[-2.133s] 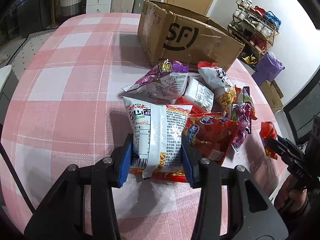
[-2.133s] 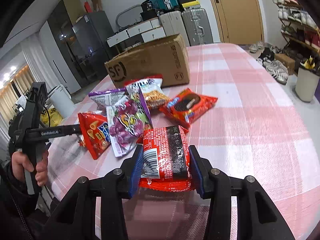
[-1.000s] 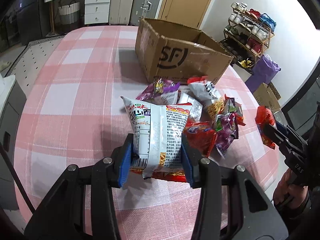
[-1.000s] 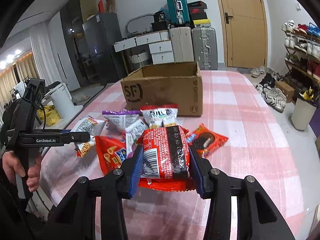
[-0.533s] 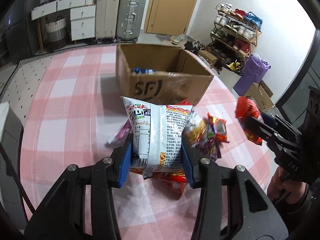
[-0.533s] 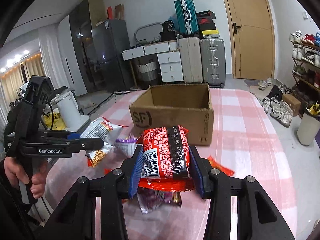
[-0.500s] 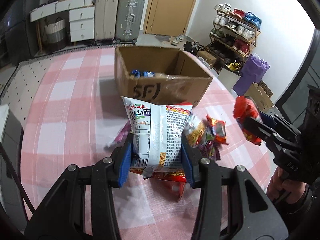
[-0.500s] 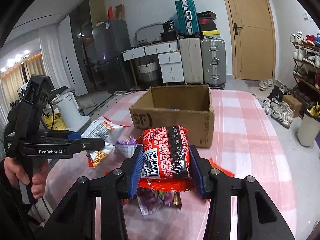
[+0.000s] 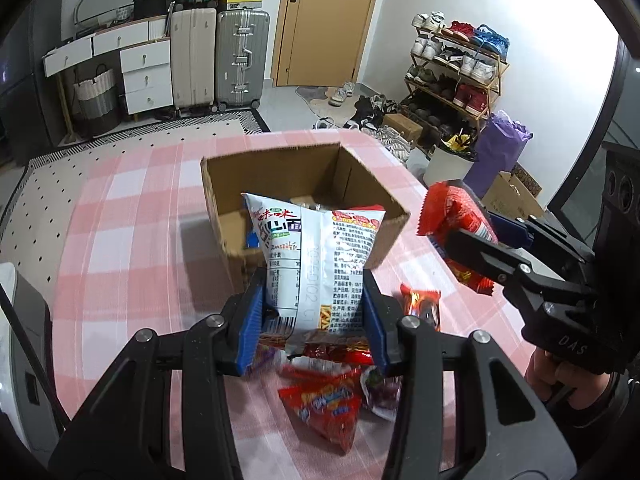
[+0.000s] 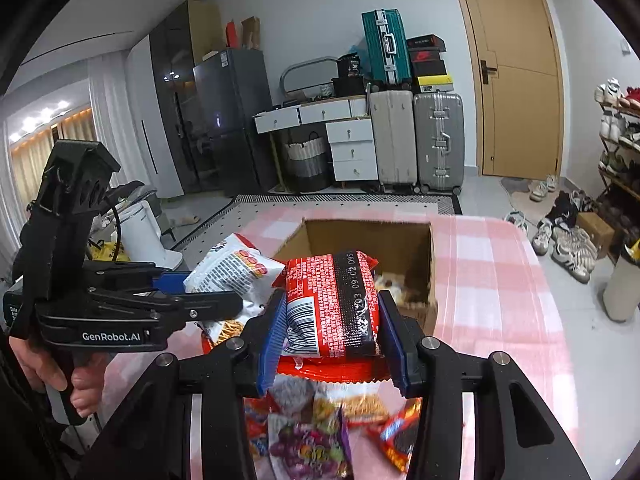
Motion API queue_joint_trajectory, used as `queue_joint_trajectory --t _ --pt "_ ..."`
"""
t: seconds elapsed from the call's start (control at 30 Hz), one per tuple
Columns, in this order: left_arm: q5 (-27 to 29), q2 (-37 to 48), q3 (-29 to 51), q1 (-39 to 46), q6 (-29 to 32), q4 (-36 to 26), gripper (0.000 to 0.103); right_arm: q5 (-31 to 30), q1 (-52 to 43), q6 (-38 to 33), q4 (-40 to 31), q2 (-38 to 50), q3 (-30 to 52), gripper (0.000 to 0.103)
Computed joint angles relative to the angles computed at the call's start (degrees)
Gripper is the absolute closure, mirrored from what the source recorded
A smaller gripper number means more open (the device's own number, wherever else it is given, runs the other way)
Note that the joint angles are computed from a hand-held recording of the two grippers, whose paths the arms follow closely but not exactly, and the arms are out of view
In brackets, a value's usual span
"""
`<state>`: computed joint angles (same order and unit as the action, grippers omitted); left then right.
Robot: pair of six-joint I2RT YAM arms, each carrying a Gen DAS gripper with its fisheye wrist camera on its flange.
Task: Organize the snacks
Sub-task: 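Carry the red pack and white bag over the SF box with both tools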
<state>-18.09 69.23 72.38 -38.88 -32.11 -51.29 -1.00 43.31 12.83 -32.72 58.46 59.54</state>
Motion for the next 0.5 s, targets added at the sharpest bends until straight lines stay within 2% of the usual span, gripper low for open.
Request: queue_joint_trajectory --t 0.5 --pt "8.3 12.3 17.4 13.8 8.5 -2.0 0.062 -6.8 -6.8 -3.9 0.0 16.2 16.8 0.058"
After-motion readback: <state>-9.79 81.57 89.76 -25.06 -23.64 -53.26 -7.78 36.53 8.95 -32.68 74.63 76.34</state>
